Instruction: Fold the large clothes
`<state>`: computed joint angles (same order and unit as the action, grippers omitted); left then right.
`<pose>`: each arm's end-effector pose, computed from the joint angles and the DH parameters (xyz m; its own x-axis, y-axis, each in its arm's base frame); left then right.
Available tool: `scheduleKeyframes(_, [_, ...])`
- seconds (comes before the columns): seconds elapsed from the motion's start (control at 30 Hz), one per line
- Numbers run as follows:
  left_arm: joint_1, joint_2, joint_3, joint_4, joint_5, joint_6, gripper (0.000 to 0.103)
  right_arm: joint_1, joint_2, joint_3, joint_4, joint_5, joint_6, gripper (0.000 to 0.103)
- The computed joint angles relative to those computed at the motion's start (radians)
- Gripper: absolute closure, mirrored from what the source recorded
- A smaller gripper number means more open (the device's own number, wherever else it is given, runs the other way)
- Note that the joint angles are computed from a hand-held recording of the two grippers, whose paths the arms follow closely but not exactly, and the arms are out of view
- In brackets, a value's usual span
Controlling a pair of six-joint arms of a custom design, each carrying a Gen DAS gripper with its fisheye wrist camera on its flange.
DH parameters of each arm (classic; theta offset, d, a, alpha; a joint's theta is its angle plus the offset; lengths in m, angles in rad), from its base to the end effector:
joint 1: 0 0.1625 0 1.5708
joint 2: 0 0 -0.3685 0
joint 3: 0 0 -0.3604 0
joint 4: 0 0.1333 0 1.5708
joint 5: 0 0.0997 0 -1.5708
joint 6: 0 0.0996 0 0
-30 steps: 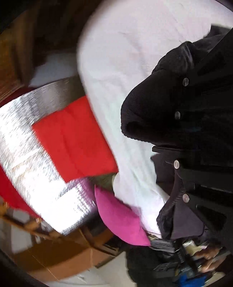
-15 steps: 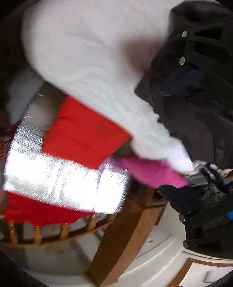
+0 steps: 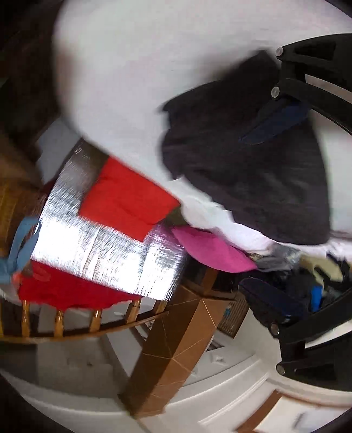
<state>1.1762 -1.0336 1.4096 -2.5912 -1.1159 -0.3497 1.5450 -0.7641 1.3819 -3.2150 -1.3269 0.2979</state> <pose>-0.0892 -0.6748 0.3351 -0.9797 -0.1573 -0.1242 -0.0301 0.7282 -0.6847 0.1394 -0.6980 0.2439 -0.9285 -0.0215 -0.3706 0.2991 0.5482 -0.7811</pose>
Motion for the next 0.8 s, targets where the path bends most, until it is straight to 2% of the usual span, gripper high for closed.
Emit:
scheduleKeyframes(0.17, [0.023,-0.003,0.008,0.107,-0.091,-0.121,0.013,-0.001,-0.029,0.120,0.007,-0.042,0.076,0.002])
scheduleKeyframes(0.27, [0.029,0.019,0.002,0.096,-0.061,-0.148,0.013,-0.005,-0.018,0.143,0.000,-0.045,0.120,0.002])
scheduleKeyframes(0.37, [0.047,0.047,-0.031,0.099,-0.065,-0.181,0.013,-0.005,0.015,0.104,0.032,-0.092,0.141,0.002])
scheduleKeyframes(0.47, [0.067,0.067,-0.061,0.093,-0.087,-0.224,0.013,-0.015,0.044,0.069,0.046,-0.103,0.183,0.002])
scheduleKeyframes(0.57, [0.073,0.086,-0.078,0.063,-0.073,-0.246,0.013,-0.016,0.065,0.037,0.057,-0.147,0.206,0.002])
scheduleKeyframes(0.7, [0.086,0.114,-0.096,0.004,-0.095,-0.267,0.013,-0.025,0.087,0.007,0.047,-0.170,0.212,0.002])
scheduleKeyframes(0.8, [0.093,0.144,-0.124,-0.024,-0.132,-0.280,0.013,-0.039,0.106,-0.013,0.036,-0.156,0.227,0.002])
